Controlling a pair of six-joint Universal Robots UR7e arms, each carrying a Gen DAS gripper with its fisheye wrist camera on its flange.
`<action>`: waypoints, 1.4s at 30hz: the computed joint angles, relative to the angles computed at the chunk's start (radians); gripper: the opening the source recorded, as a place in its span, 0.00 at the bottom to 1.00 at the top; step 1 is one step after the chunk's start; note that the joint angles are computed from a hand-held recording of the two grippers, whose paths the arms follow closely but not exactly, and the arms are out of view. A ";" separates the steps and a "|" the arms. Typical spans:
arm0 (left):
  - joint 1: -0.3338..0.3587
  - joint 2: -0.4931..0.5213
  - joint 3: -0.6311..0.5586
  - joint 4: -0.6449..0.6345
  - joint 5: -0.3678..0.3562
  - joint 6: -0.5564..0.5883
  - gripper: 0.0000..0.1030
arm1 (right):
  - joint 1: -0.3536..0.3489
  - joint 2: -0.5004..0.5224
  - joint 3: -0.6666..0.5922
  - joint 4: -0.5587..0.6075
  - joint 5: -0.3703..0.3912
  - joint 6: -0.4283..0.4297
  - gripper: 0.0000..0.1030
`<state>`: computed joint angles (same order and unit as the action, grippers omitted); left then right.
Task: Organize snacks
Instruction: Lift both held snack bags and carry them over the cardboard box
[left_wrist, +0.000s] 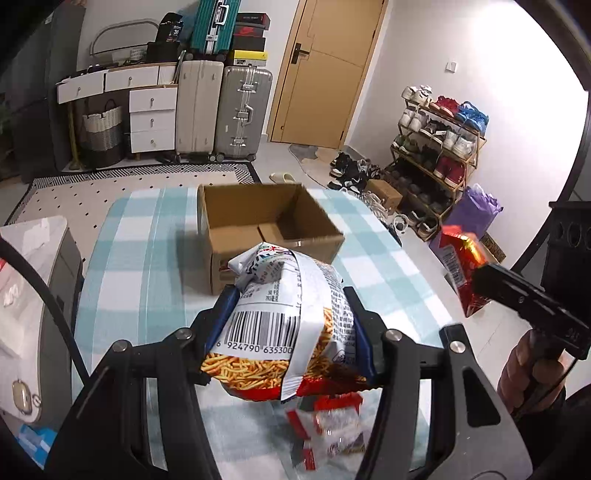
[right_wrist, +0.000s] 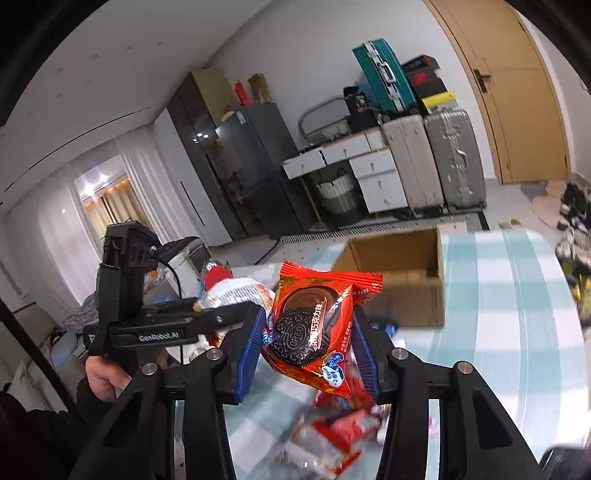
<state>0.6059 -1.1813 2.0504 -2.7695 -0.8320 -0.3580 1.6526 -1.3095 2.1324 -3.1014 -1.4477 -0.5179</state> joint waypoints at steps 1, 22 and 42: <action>0.004 0.010 -0.023 0.007 0.000 0.005 0.52 | 0.010 0.008 -0.026 0.016 0.002 0.001 0.45; 0.210 0.390 -0.693 0.243 -0.040 0.144 0.52 | 0.086 0.380 -0.684 0.356 -0.149 0.071 0.45; 0.378 0.624 -0.935 0.388 -0.106 0.155 0.52 | -0.012 0.618 -0.931 0.539 -0.261 0.085 0.46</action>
